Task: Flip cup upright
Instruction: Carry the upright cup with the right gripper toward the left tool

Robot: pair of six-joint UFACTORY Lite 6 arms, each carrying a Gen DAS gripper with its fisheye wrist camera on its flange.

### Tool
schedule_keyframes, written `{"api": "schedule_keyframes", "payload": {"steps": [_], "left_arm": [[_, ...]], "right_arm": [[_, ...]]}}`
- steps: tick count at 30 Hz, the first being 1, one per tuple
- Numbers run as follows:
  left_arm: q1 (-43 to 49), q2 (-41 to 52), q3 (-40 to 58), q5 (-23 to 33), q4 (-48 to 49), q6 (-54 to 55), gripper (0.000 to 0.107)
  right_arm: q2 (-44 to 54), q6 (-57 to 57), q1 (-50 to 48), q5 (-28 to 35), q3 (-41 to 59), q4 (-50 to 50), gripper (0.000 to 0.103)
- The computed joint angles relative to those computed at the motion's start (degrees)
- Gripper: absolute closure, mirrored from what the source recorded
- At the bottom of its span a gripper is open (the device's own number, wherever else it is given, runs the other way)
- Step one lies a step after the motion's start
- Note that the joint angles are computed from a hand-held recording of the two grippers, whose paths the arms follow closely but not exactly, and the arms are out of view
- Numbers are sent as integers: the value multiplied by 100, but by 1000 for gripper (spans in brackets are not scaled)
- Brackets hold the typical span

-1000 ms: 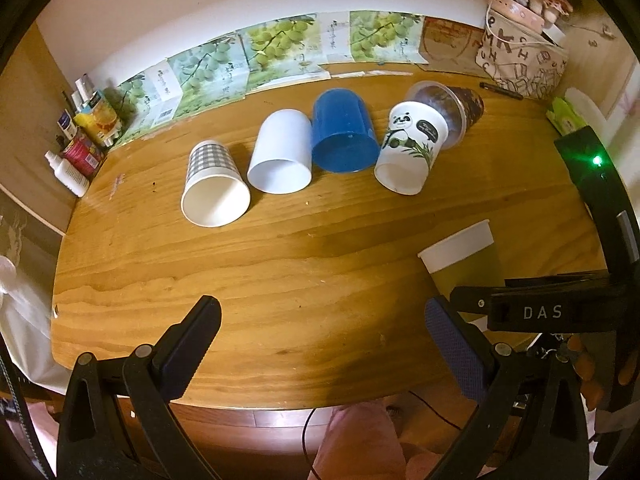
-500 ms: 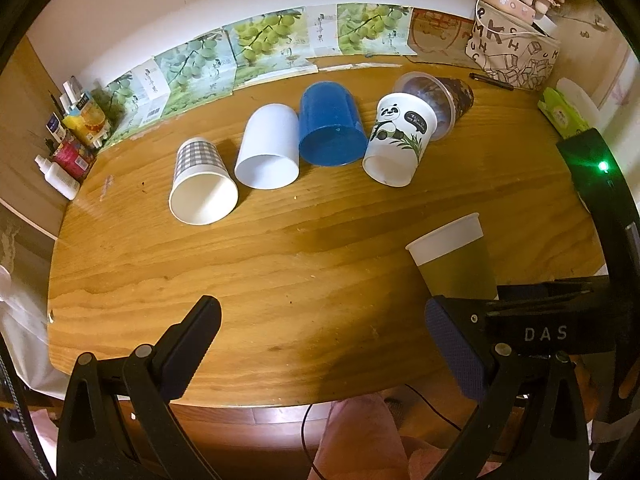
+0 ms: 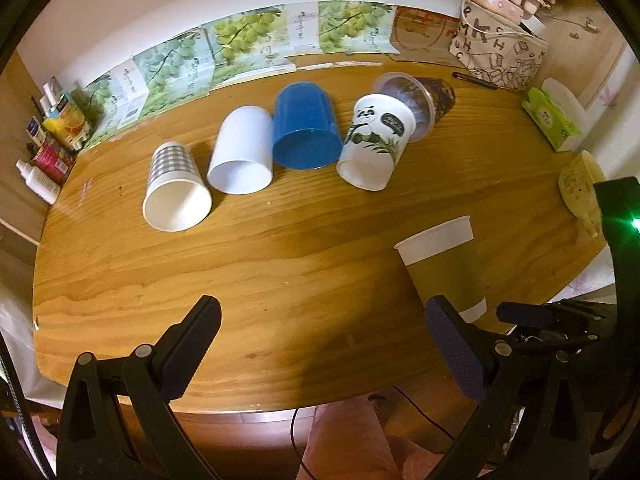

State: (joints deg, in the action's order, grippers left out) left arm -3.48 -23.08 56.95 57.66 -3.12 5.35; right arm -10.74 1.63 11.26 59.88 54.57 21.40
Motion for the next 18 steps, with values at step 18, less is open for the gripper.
{"api": "schedule_keyframes", "payload": {"steps": [18], "left_arm": [[-805,843,389,-95,-39,-599,5]], "right_arm": [[-1170,-429,-131,-313,-722,-421,30]]}}
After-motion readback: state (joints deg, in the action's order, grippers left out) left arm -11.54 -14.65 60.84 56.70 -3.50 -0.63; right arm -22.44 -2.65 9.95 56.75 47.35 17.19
